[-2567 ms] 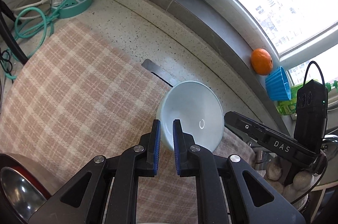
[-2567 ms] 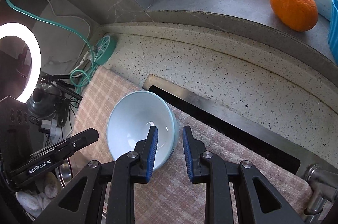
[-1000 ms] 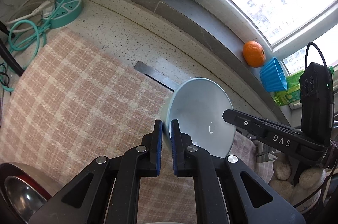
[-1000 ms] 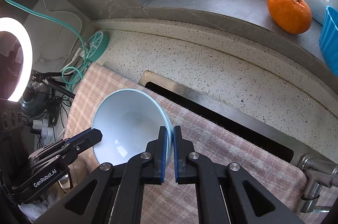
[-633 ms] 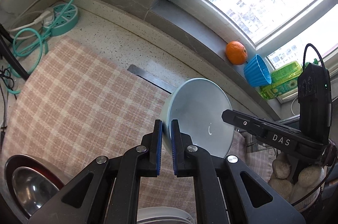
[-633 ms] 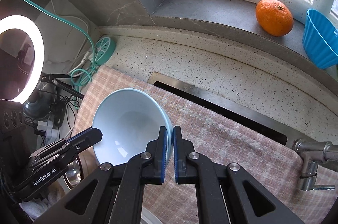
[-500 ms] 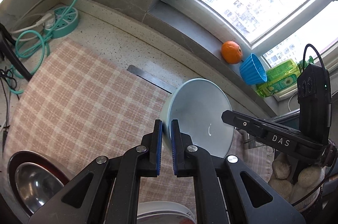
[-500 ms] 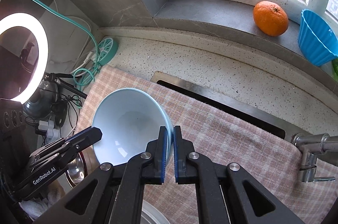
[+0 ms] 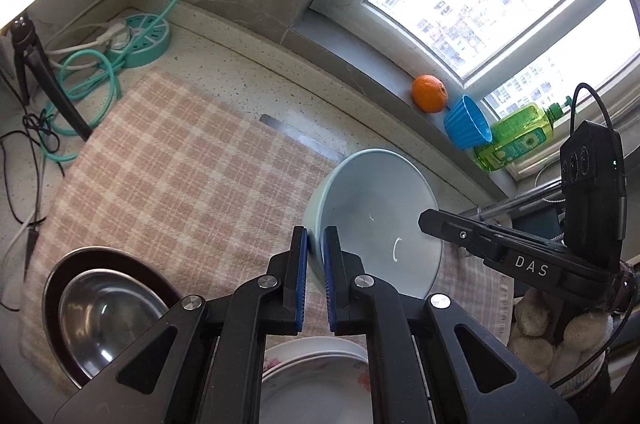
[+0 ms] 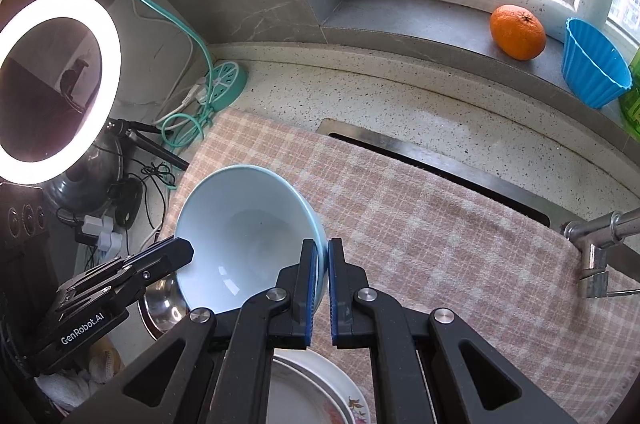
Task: Organize plates and bowls
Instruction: 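Lift the blue-green bowl and carry it toward the steel bowl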
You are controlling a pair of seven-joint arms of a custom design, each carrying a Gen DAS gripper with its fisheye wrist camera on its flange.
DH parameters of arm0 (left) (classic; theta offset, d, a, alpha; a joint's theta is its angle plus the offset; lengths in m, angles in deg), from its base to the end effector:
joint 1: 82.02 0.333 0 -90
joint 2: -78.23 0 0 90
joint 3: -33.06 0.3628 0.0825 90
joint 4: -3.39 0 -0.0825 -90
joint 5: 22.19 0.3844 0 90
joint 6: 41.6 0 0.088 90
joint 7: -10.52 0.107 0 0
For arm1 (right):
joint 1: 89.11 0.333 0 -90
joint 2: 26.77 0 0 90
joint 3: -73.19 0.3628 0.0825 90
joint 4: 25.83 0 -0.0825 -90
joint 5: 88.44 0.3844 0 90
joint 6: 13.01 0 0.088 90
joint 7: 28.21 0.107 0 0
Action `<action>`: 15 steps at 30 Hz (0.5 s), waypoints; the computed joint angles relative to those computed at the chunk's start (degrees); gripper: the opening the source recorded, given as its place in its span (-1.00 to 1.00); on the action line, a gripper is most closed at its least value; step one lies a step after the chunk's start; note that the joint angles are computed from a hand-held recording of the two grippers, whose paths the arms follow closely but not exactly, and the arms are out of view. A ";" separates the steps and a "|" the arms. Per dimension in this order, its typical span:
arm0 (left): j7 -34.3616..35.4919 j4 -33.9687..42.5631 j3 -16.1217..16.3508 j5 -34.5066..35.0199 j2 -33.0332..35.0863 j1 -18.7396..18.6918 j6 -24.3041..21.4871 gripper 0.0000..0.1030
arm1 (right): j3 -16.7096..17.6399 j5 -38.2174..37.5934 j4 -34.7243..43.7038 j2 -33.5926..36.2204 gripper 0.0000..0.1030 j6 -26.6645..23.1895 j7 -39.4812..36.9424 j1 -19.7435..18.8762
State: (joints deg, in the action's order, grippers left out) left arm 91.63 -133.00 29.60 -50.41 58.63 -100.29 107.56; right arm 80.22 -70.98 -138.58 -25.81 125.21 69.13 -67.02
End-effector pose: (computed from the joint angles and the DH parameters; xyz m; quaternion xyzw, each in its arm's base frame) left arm 0.4363 -0.1665 0.5573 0.7109 -0.6263 0.3197 0.0116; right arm 0.5220 0.2922 0.5548 -0.7495 0.6156 0.0161 0.2431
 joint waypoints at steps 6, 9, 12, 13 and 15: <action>0.74 -3.56 1.65 -0.32 -4.14 0.39 -0.94 -0.88 | 1.16 -0.12 -0.42 -0.03 -0.89 0.18 1.59 1.58; 0.91 -5.18 2.45 0.18 -6.35 0.65 -1.56 -0.88 | 1.66 -0.39 -0.42 0.16 -0.89 0.22 2.44 2.49; 0.78 -6.45 3.12 1.12 -8.33 1.04 -2.30 -0.88 | 2.15 -0.58 -0.32 0.41 -0.89 0.30 3.31 3.45; 0.67 -6.89 3.32 1.46 -8.98 1.20 -2.52 -0.88 | 2.29 -0.69 -0.29 0.48 -0.89 0.34 3.66 3.77; 0.45 -7.78 3.81 2.02 -10.23 1.48 -2.91 -0.88 | 2.60 -1.01 -0.14 0.69 -0.89 0.36 4.21 4.43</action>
State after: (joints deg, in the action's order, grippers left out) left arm 92.09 -140.78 33.41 -48.38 48.39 -98.82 104.65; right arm 82.81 -72.00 -138.72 -25.11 125.57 73.34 -62.59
